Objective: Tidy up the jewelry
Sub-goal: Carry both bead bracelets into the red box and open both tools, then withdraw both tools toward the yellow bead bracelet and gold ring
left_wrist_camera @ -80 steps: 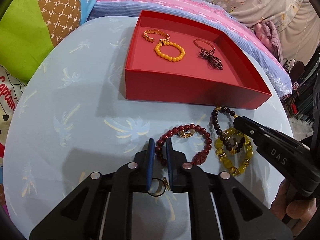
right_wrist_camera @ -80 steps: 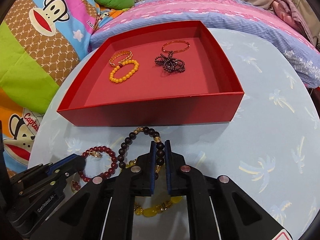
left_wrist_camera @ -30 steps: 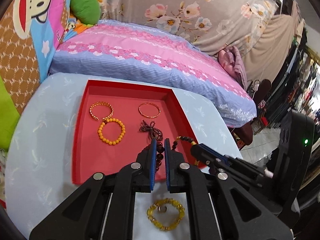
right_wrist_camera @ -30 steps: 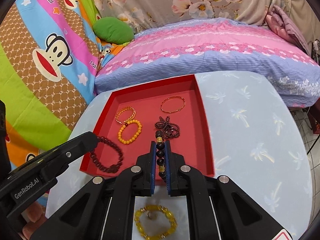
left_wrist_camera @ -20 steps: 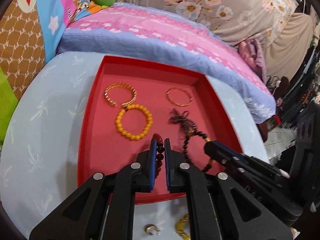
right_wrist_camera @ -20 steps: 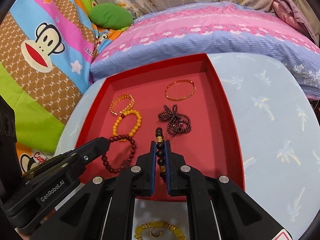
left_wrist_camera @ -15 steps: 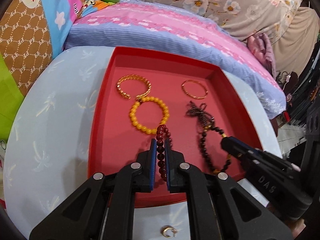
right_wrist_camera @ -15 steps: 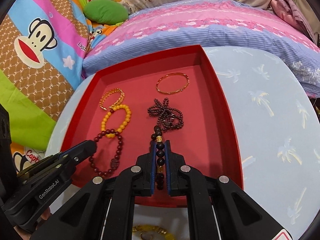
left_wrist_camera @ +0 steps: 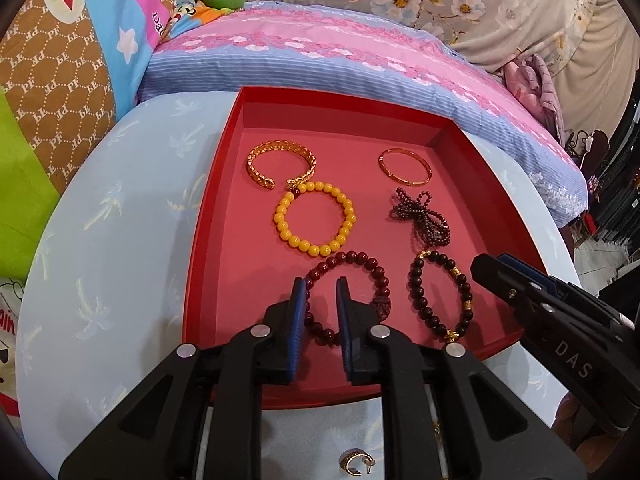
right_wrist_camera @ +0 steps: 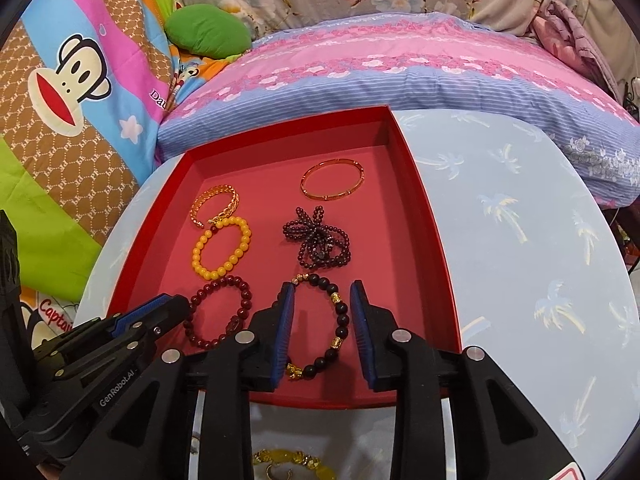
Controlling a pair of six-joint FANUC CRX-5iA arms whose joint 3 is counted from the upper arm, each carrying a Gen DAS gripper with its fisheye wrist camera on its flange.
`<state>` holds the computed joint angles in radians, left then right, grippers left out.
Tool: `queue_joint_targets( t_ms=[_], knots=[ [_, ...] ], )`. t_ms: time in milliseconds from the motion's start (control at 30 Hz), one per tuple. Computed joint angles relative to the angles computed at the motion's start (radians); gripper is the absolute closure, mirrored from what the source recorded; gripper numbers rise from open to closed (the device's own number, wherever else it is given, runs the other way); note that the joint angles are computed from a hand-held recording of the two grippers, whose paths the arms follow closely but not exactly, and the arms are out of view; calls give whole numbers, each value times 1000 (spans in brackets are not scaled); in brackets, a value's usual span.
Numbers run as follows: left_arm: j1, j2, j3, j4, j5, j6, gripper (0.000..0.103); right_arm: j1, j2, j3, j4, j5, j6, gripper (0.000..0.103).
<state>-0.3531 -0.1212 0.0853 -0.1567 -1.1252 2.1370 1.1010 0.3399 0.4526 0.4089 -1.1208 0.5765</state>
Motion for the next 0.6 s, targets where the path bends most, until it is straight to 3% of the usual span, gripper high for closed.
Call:
queue_joint_targets(
  t_ms=[100,600],
  knots=[
    [-20,-3,14,-35,-9,23,78,5,-13,-10,6,3,-5,74],
    [-101,-88,18,-139,-81,102,72,77,-167,-191,68,-6,-88,74]
  ],
)
